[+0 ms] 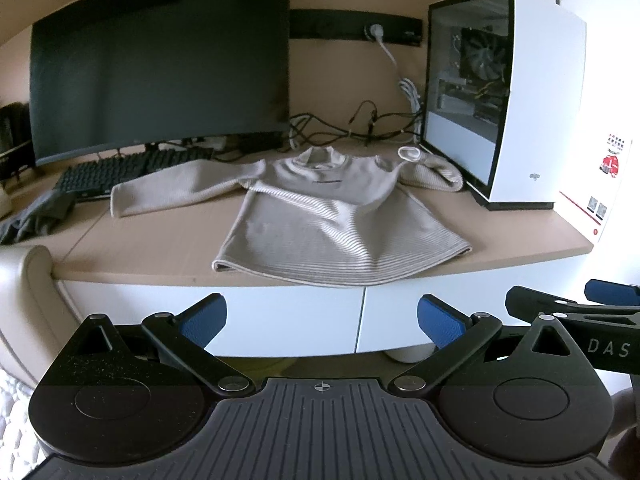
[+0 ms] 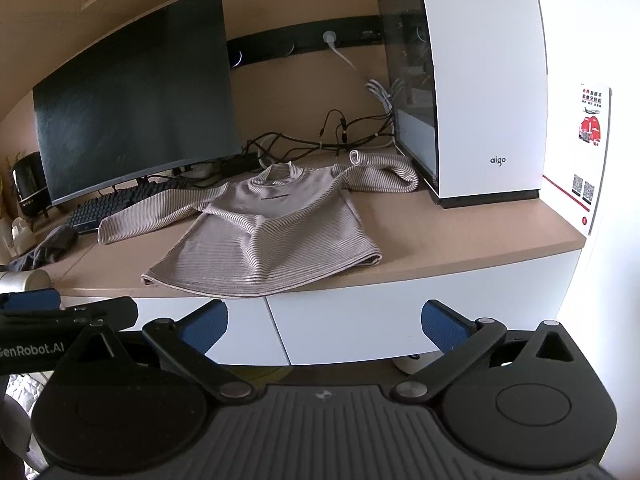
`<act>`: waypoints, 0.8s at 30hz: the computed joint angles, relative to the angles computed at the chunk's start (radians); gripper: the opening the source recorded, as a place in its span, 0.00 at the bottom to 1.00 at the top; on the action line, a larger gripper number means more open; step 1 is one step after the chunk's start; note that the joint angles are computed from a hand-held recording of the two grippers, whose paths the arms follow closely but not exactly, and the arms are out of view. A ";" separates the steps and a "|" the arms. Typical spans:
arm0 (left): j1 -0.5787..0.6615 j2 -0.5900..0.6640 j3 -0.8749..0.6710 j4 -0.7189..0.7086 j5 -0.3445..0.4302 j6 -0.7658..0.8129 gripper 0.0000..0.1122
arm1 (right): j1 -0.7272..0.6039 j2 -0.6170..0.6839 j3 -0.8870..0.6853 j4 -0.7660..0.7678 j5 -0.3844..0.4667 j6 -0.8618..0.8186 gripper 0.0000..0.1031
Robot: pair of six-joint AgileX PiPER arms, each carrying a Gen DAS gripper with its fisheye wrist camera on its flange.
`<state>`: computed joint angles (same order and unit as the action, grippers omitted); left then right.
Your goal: Fold clothes
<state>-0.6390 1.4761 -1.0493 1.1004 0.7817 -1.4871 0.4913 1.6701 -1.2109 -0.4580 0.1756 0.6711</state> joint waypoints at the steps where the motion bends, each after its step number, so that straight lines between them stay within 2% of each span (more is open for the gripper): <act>1: 0.000 -0.001 0.001 0.000 -0.001 0.000 0.92 | 0.002 0.000 -0.001 -0.011 0.003 0.011 1.00; 8: 0.003 -0.019 0.022 -0.006 -0.006 0.001 0.92 | 0.012 0.002 -0.004 0.001 0.017 -0.001 1.00; 17: 0.021 -0.036 0.037 -0.005 -0.015 -0.007 0.92 | 0.032 0.012 -0.020 -0.079 0.022 0.068 1.00; 24: 0.029 -0.032 0.037 -0.016 -0.018 -0.005 0.92 | 0.037 0.022 -0.032 -0.077 0.027 0.061 1.00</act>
<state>-0.6101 1.4437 -1.0122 1.0848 0.7640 -1.4919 0.5287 1.6921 -1.2433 -0.5346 0.2030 0.7324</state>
